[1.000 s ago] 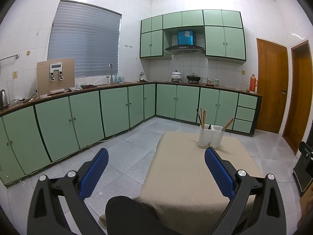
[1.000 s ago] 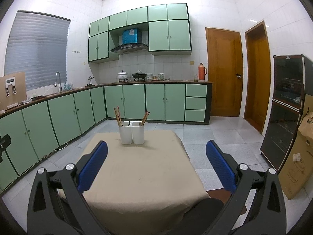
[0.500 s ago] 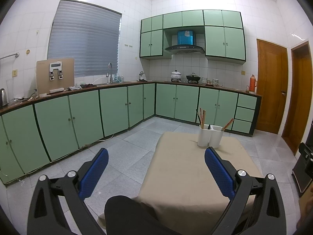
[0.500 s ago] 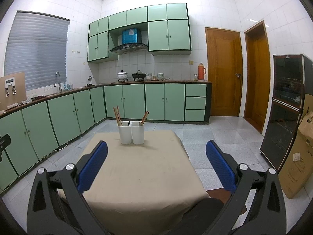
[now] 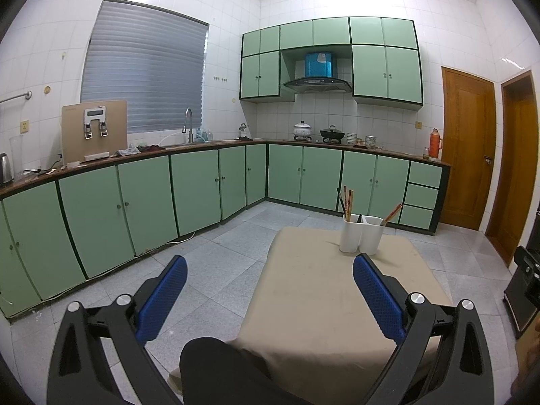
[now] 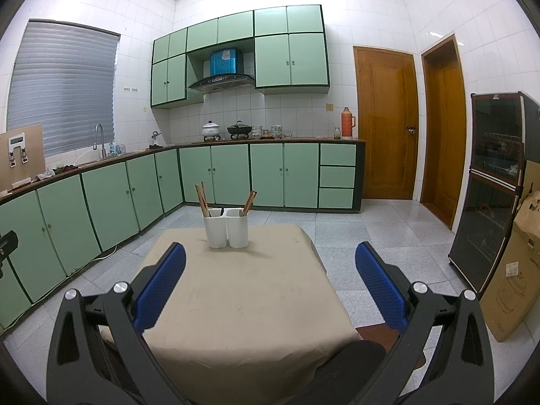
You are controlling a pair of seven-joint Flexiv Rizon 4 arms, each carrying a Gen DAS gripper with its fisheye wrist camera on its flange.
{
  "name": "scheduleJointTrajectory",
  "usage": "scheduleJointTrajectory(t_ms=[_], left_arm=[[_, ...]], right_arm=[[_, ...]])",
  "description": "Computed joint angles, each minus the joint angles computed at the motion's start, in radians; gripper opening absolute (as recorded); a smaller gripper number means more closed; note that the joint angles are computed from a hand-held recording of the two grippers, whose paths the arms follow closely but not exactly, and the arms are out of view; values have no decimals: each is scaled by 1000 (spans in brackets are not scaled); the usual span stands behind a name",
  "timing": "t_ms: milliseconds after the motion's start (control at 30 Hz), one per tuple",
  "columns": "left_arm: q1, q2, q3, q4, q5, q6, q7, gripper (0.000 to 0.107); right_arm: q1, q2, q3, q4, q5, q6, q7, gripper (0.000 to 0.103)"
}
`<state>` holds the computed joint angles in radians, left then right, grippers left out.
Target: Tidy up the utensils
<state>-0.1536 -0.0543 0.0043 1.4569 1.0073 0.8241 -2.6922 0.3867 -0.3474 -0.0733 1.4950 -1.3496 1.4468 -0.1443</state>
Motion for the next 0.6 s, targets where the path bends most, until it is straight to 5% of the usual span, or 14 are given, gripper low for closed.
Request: scheduleJointTrajectory(t_ms=[600], left_arm=[[2, 2, -2, 2, 1, 0, -1, 97]], right_arm=[[1, 0, -2, 0, 3, 1, -2, 97]])
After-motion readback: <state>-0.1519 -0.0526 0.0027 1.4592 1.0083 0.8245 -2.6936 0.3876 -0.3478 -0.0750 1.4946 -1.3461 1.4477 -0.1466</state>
